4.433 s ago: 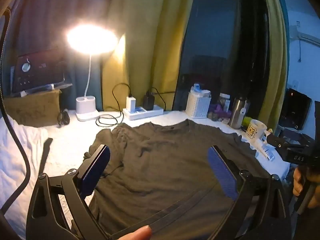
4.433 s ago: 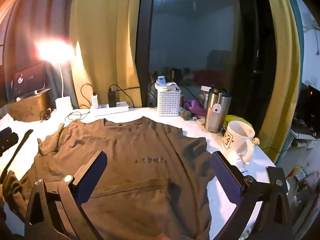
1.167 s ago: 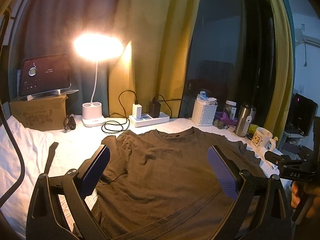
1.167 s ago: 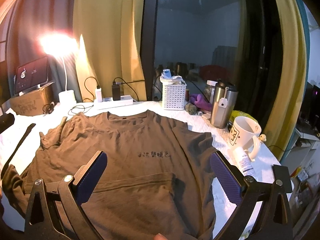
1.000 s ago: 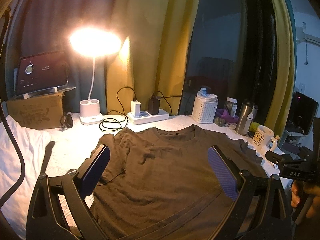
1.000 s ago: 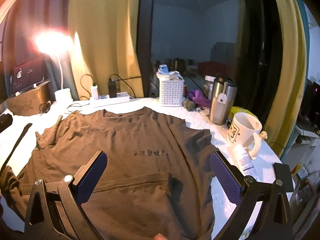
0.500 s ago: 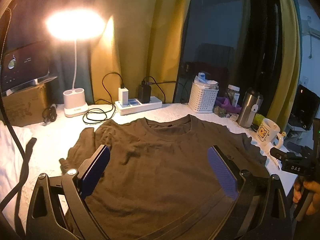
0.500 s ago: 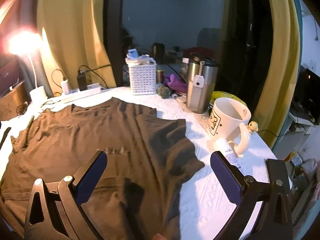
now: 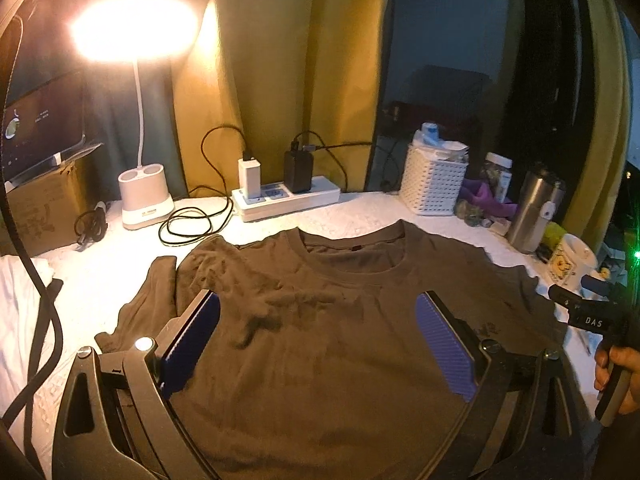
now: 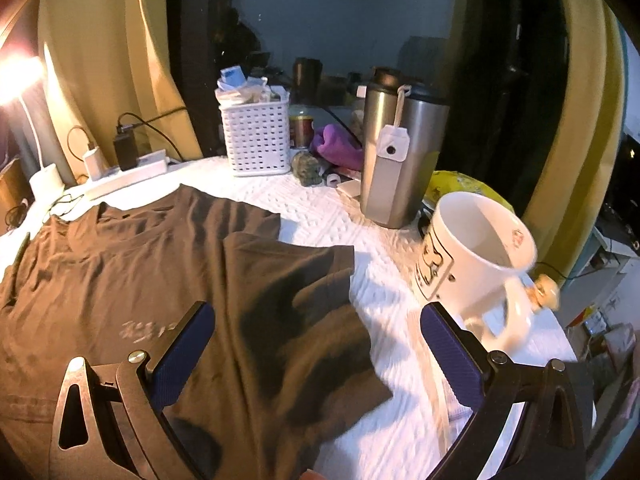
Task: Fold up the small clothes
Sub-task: 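Move the right gripper to the shirt's side and grasp the sleeve edge, then fold the held side over toward the shirt's center and open the right gripper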
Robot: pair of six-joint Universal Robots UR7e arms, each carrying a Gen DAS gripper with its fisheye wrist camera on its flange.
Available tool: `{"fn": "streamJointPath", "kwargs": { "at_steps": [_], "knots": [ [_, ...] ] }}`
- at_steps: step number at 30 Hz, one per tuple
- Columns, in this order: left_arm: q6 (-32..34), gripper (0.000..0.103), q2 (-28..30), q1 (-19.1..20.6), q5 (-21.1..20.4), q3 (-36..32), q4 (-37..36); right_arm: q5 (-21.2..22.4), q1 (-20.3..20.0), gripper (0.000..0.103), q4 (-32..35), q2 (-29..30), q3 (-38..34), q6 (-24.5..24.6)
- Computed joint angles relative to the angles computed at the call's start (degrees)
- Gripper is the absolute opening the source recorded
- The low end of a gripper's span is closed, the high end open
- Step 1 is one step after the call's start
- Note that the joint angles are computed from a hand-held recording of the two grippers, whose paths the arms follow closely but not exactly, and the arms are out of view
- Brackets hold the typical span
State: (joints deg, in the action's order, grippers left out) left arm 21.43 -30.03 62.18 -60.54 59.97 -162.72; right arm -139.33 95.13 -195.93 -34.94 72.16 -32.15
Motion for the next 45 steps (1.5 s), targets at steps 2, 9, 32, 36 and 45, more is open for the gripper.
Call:
{"fn": "streamJointPath", "kwargs": {
  "at_steps": [2, 9, 32, 36, 45],
  "knots": [
    [-0.6, 0.097, 1.4, 0.1, 0.8, -2.3, 1.5, 0.1, -0.8, 0.098, 2.8, 0.6, -2.1, 0.7],
    [-1.4, 0.097, 5.2, 0.4, 2.9, -8.4, 5.8, -0.1, -2.8, 0.083, 11.9, 3.3, -9.1, 2.8],
    [-2.2, 0.097, 4.9, 2.1, 2.9, -10.6, 7.3, 1.6, -2.9, 0.009, 14.7, 3.0, -9.9, 4.5],
    [-2.2, 0.097, 3.3, 2.4, 2.0, -8.7, 5.8, 0.1, -1.3, 0.009, 10.1, 2.1, -9.5, 2.0],
    [-2.6, 0.097, -0.4, 3.8, -0.2, -5.2, 3.4, -0.1, 2.9, 0.009, 9.2, 4.8, -13.2, -1.6]
  ]
}}
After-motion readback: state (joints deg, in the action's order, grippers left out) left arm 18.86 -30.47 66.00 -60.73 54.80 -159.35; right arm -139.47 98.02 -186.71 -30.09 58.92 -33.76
